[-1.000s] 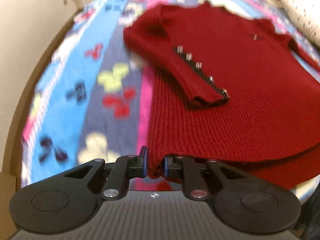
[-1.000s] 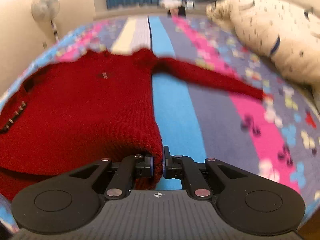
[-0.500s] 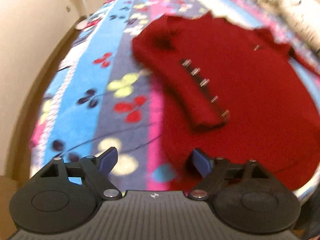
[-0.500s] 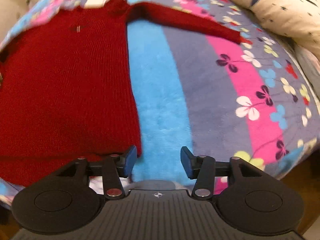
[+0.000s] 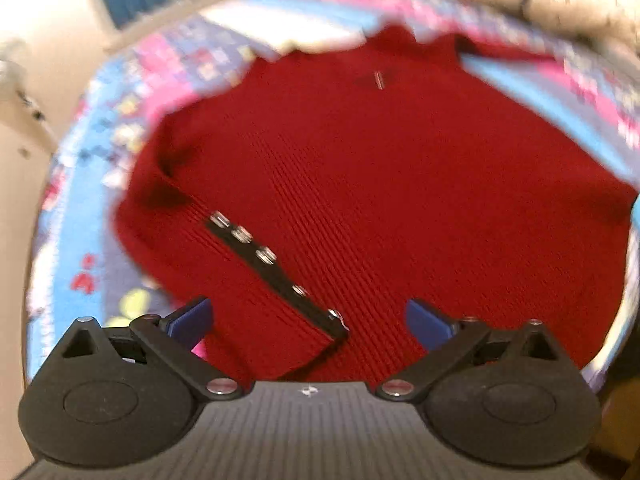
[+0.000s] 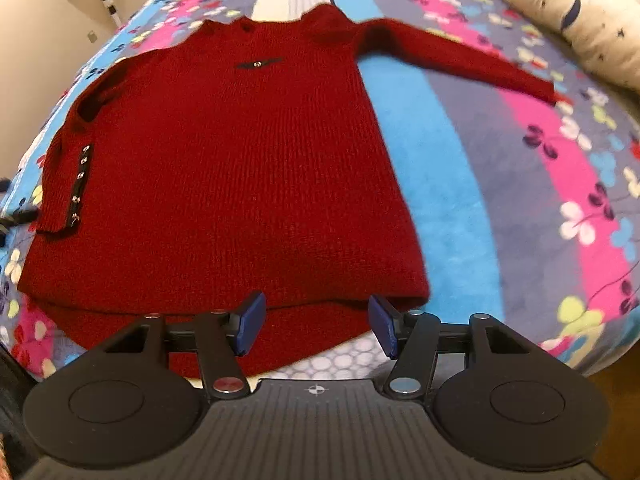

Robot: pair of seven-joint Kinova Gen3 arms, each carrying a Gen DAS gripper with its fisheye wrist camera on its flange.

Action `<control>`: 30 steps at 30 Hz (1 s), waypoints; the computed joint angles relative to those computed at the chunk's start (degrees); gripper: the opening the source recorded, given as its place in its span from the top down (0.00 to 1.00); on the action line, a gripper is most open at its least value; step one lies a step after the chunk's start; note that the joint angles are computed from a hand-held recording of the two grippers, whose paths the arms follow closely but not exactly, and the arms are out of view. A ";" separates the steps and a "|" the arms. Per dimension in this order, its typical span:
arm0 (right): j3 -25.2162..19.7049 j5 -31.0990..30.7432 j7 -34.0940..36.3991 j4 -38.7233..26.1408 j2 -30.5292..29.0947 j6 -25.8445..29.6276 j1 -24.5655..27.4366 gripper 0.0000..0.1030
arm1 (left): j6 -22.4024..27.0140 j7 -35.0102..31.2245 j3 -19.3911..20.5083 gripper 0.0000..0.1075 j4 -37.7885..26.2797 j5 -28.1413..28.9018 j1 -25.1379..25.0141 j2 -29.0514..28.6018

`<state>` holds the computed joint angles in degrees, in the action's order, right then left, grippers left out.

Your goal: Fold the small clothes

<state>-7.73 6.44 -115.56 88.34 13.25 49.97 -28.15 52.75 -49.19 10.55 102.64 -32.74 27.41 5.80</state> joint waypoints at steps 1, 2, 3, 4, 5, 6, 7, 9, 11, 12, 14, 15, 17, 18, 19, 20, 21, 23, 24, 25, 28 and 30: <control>0.02 0.18 -0.45 -0.62 0.43 0.12 -0.30 0.43 | 0.55 -2.33 -0.26 0.16 -1.45 1.90 -1.15 2.65; 0.11 0.54 -0.84 -1.40 0.91 0.40 -0.62 0.43 | 1.72 -4.29 -1.40 0.56 -3.04 3.86 -1.58 5.17; 0.23 0.98 -1.05 -2.15 1.40 0.74 -0.90 0.43 | 1.98 -5.65 -2.33 0.70 -3.95 6.11 -2.62 6.62; 0.35 1.53 -1.27 -2.79 1.82 1.02 -1.26 0.43 | 2.30 -6.09 -4.14 0.80 -5.02 8.09 -2.60 7.01; 0.50 1.98 -1.24 -3.40 2.30 1.23 -1.43 0.43 | 2.44 -5.83 -5.51 0.83 -5.72 9.81 -2.68 6.34; 0.69 2.51 -1.23 -4.06 2.74 1.60 -1.63 0.43 | 1.66 -5.97 -6.06 0.83 -5.80 10.98 -3.73 4.61; 0.90 3.04 -1.20 -4.85 3.35 1.91 -1.81 0.43 | 1.46 -5.43 -7.29 0.83 -6.51 11.22 -4.43 1.95; 1.22 3.68 -1.14 -6.16 4.44 2.31 -2.10 0.43 | 0.76 -3.24 -9.90 0.83 -8.03 9.52 -6.48 -3.36; 1.57 4.24 -1.38 -7.94 5.77 2.53 -2.55 0.44 | 0.30 -1.77 -11.07 0.83 -10.66 8.18 -11.67 -7.40; 1.76 4.57 -1.76 -8.96 6.53 2.50 -2.97 0.44 | 1.45 -0.95 -11.49 0.83 -13.13 7.05 -14.32 -8.05; 1.93 4.73 -2.00 -10.50 7.71 2.21 -3.53 0.44 | 3.41 0.91 -12.82 0.83 -18.44 3.09 -19.31 -7.14; 1.99 4.79 -2.14 -11.54 8.44 2.39 -3.94 0.44 | 4.63 1.21 -13.24 0.83 -21.10 2.12 -21.48 -6.01; 1.99 4.70 -1.93 -13.70 10.00 2.83 -4.67 0.44 | 6.04 1.91 -14.82 0.83 -26.41 1.46 -25.73 -2.85; 1.99 4.54 -1.71 -14.81 10.81 3.29 -4.99 0.44 | 6.93 2.57 -15.99 0.83 -29.06 1.84 -27.26 -1.06; 2.01 4.35 -1.50 -15.97 11.65 3.94 -5.34 0.44 | 7.47 2.65 -16.83 0.83 -31.16 3.11 -28.94 0.26; 2.03 4.09 -1.23 -17.16 12.52 4.69 -5.61 0.44 | 8.05 3.49 -17.63 0.84 -33.38 4.03 -30.41 1.92; 2.09 3.82 -0.88 -18.34 13.35 5.54 -5.81 0.44 | 9.09 3.88 -18.11 0.83 -35.48 5.23 -31.78 3.25; 2.31 3.42 -0.26 -20.09 14.73 6.66 -6.14 0.44 | 10.60 3.13 -18.26 0.84 -39.38 8.92 -35.37 6.38; 2.51 3.26 -0.12 -20.98 15.47 7.14 -6.25 0.44 | 10.99 2.10 -19.10 0.85 -40.44 10.09 -36.02 7.48; 2.78 3.19 -0.28 -21.82 16.16 7.53 -6.50 0.44 | 11.26 1.67 -19.73 0.89 -41.49 10.32 -35.60 8.68; 3.11 2.45 -0.35 -22.54 17.17 7.16 -6.31 0.45 | 12.26 -0.97 -18.90 0.89 -43.95 12.76 -36.19 9.97; 3.10 1.98 0.16 -22.23 17.40 6.14 -5.86 0.45 | 11.89 -2.01 -18.99 0.89 -44.19 12.88 -33.69 9.85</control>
<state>-4.63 8.42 -115.39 66.11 30.65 56.10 -34.01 64.64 -51.20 -8.43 58.46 -19.86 -6.28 15.65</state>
